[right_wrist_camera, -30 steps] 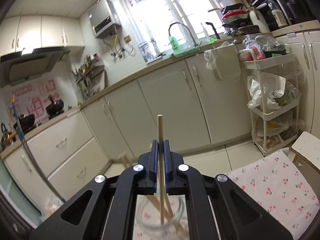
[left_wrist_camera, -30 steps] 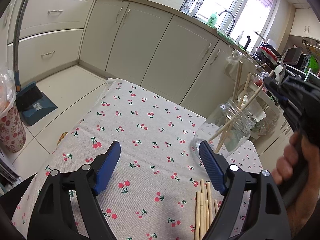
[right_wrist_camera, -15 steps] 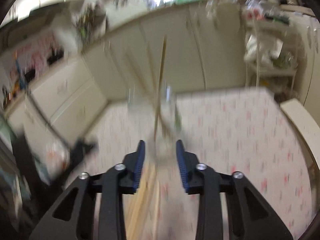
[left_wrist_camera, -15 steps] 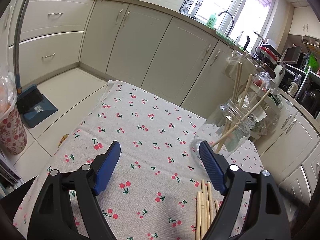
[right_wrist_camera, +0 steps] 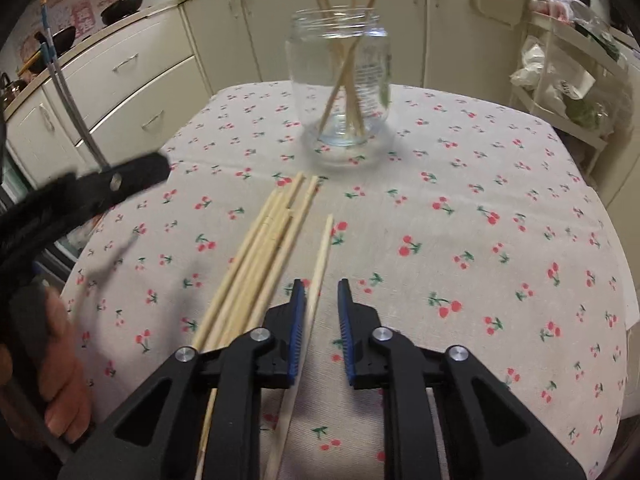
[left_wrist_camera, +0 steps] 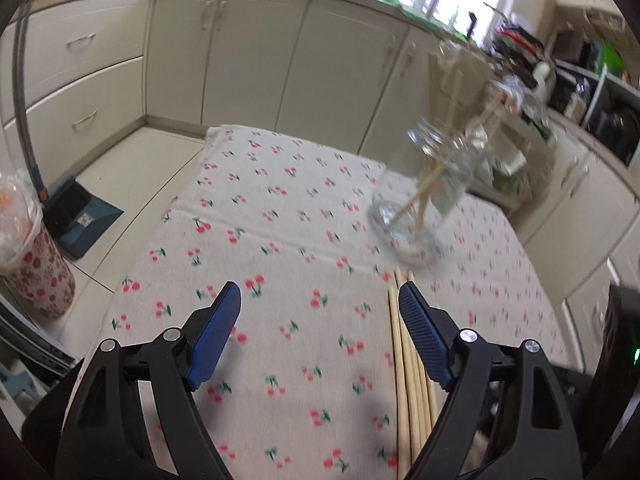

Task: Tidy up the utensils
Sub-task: 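Open the right tool and withdraw it from the jar toward the stick pile, then grasp a wooden stick from the pile with the left tool while the right tool grasps another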

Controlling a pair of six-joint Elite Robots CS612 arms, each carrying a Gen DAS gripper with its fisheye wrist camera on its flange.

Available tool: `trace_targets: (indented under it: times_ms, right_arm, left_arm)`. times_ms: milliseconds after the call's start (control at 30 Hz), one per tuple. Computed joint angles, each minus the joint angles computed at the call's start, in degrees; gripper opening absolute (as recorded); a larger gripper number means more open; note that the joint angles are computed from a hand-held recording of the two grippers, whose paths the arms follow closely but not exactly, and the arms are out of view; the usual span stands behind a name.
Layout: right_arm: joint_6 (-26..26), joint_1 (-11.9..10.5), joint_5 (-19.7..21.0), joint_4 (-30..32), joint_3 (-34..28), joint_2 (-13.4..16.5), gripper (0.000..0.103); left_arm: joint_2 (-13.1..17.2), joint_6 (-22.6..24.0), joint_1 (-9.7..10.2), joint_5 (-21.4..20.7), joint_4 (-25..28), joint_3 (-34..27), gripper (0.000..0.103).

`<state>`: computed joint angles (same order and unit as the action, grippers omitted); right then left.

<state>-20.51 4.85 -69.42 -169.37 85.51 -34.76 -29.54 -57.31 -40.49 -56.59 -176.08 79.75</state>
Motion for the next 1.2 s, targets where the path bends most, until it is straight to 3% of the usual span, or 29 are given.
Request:
trace_targets:
  times_ms: [133,367,600,867,1067,1200]
  right_arm:
    - [3.12,-0.98,-0.28,-0.4,0.07,-0.02,0.011]
    - [6.72,-2.56,3.23,0.55,0.11,0.01,0.011]
    - [7.94,-3.16,5.83,1.97,-0.26,0.12,0.011]
    - [8.02,-3.14,6.05,2.59,-0.33,0.06,0.011]
    - [7.14,-3.08,5.52,2.69,-0.19,-0.07,0.011]
    - [6.21,-2.75,4.45,2.02,-0.02,-0.11,0.011]
  left_arm:
    - [0.02,0.9,-0.39,-1.51,3.05,-0.63,0.077]
    - [0.61,2.99,-0.66,-2.53,9.66,-3.21,0.077]
    - [1.49,4.42,-0.58,-2.71,18.18,-6.68,0.077]
    - [2.88,5.06,-0.23,-1.73,28.21,-11.5,0.077]
    - [2.83,3.02,0.38,-2.32,29.66,-12.22,0.077]
    - [3.6,4.59,0.83,-2.92,30.32,-13.94,0.077]
